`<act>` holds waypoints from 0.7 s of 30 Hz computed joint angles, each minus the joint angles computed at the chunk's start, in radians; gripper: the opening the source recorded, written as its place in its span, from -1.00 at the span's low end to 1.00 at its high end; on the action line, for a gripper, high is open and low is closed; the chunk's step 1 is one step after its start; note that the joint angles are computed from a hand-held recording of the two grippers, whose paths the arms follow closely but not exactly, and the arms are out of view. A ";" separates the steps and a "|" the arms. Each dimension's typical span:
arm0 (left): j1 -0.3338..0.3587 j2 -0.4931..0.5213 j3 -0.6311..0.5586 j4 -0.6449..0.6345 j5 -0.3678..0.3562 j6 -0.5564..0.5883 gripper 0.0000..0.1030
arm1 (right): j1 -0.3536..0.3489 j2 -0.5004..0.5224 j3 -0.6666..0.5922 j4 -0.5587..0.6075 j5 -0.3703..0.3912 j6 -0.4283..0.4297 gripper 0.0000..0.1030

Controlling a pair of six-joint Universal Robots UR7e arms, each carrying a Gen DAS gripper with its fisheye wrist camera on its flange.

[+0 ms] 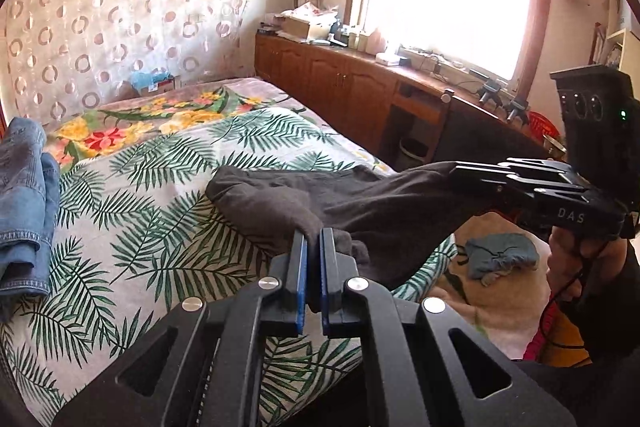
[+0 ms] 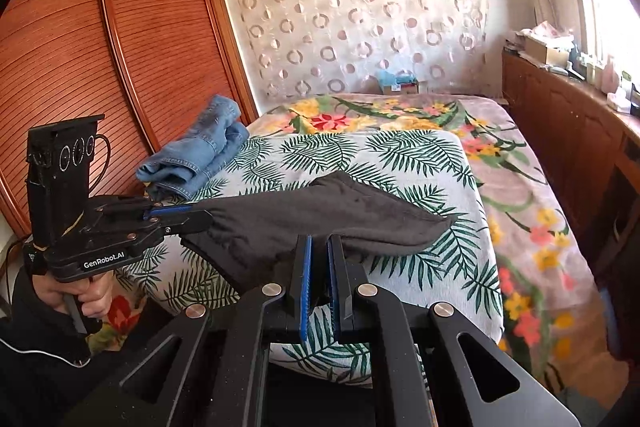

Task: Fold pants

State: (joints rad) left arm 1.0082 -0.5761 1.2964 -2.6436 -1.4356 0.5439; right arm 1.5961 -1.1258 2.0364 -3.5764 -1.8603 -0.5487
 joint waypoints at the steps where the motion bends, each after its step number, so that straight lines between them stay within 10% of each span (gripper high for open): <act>1: 0.003 0.006 -0.009 0.005 0.004 -0.003 -0.89 | -0.003 0.003 -0.002 0.001 -0.003 0.003 -0.86; 21: 0.031 0.272 -0.440 0.219 0.060 -0.017 -0.89 | -0.041 0.111 -0.230 0.137 -0.069 0.067 -0.86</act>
State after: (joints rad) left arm 1.0395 -0.3039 0.8565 -2.4248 -1.3754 0.5268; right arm 1.5555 -1.0144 1.8062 -3.4394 -1.9292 -0.4817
